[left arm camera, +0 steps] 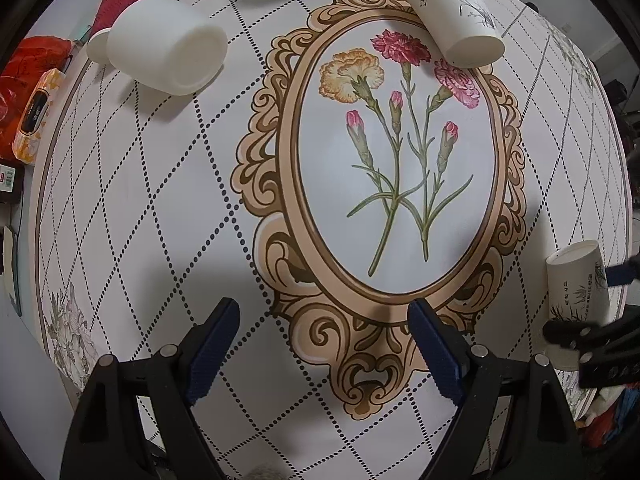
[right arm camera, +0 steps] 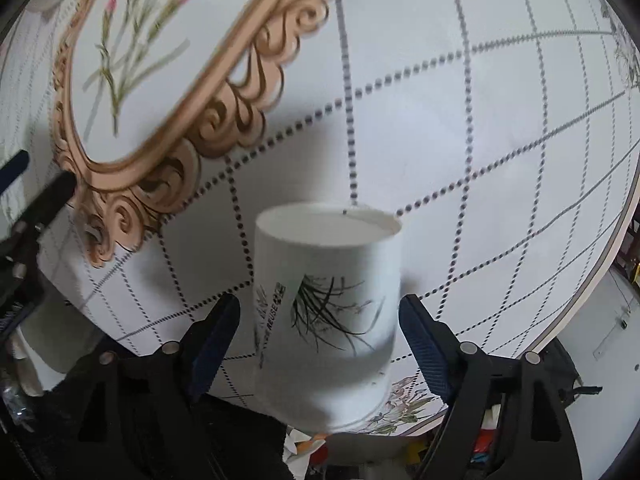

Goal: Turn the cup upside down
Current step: 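Lower the inverted cup onto the tablecloth and open the right tool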

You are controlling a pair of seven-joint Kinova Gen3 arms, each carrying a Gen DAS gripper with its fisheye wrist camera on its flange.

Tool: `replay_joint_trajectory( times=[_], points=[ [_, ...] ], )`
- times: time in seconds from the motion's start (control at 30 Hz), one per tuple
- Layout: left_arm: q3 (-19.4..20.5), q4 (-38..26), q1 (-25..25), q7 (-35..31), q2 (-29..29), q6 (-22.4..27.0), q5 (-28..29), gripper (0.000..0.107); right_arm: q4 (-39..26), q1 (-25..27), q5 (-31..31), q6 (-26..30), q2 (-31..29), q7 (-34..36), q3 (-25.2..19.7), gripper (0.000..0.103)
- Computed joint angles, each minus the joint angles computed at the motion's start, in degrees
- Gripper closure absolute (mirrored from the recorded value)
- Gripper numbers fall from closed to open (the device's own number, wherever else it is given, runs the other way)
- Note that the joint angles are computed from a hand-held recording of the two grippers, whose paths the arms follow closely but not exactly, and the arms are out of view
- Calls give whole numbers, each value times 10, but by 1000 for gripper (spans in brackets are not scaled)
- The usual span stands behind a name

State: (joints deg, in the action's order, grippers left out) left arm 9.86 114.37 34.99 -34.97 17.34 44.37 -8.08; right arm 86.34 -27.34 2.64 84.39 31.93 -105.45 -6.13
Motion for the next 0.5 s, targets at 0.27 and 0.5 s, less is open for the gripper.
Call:
replay_joint_trajectory(
  times=[0.27,0.5],
  points=[
    [1,0,-11,-13,-9,7,6,22,-107,-3,19,68,58,17,11,19],
    [2,13,-20,-17,-24,7,9,22,-63,-32,22,44,35,-11,7,41]
  ],
)
